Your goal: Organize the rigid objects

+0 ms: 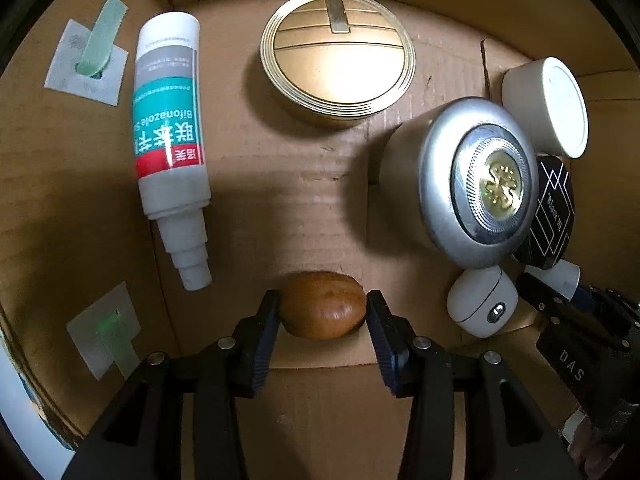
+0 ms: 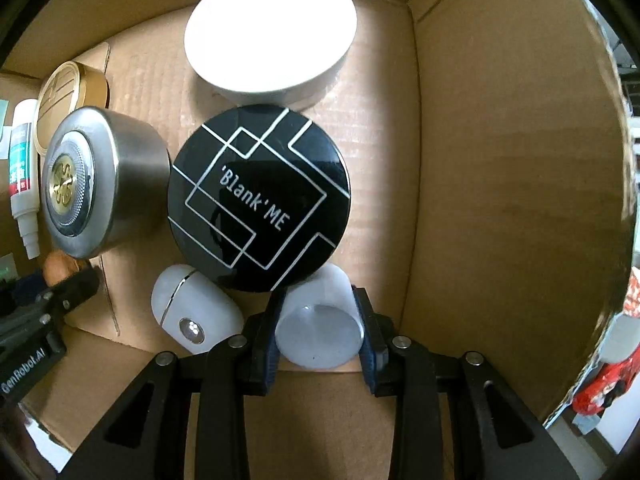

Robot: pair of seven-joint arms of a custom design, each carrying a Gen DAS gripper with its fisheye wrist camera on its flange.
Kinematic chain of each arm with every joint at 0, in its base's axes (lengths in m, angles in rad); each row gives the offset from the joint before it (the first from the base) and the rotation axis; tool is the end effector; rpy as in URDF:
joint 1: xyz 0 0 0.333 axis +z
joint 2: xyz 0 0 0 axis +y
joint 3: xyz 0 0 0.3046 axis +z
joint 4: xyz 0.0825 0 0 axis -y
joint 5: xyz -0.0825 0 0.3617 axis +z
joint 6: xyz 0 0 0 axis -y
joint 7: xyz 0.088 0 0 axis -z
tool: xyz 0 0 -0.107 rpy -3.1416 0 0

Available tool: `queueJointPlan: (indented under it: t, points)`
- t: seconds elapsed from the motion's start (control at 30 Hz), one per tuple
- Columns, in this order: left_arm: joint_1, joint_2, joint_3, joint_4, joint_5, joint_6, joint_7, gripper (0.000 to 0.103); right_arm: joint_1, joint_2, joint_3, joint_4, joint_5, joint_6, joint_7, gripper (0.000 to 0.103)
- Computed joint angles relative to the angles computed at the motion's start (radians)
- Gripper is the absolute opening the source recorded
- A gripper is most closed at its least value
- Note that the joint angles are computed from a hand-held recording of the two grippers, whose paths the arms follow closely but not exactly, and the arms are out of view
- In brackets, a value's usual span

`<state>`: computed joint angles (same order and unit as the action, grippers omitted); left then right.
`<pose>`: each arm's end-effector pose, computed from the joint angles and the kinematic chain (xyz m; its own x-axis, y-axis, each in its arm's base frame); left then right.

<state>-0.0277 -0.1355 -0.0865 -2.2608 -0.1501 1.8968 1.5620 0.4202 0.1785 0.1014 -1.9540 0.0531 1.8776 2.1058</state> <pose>0.4492 -0.0630 0.4018 -0.0252 -0.9932 0.1135 -0.9717 0.0510 0.2305 0.4700 0.2730 0.3702 -0.0257 -0.9969 0.0743 -0.9676 0.0435 0.2488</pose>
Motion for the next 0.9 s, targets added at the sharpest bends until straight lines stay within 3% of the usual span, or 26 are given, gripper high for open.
queueJointPlan:
  t: [0.27,0.37,0.43,0.47,0.53,0.67,0.9]
  points:
    - [-0.007,-0.058,0.003,-0.004,0.031,-0.013,0.005,0.046,0.009,-0.04,0.009,0.01,-0.007,-0.035,-0.003,0.058]
    - [-0.009,-0.101,0.009,-0.013,0.029,-0.003,0.007,0.063,0.009,-0.079,0.013,0.002,-0.005,-0.041,0.004,0.072]
    - [-0.009,-0.135,0.016,-0.024,0.024,0.01,0.003,0.068,0.01,-0.116,0.017,-0.007,-0.021,-0.042,0.013,0.082]
    - [-0.009,-0.153,0.02,-0.029,0.021,0.013,0.001,0.079,0.01,-0.128,0.02,-0.009,-0.028,-0.043,0.016,0.083]
    - [-0.011,-0.18,0.024,-0.037,0.023,0.021,-0.009,0.089,0.007,-0.16,0.024,-0.019,-0.042,-0.045,0.02,0.084]
    - [-0.008,-0.241,0.039,-0.057,0.043,0.028,-0.024,0.092,-0.001,-0.238,0.034,-0.062,-0.033,-0.037,0.024,0.101]
    - [-0.023,-0.373,0.051,-0.099,0.05,0.037,-0.058,0.094,-0.006,-0.35,0.067,-0.102,-0.031,-0.034,0.049,0.103]
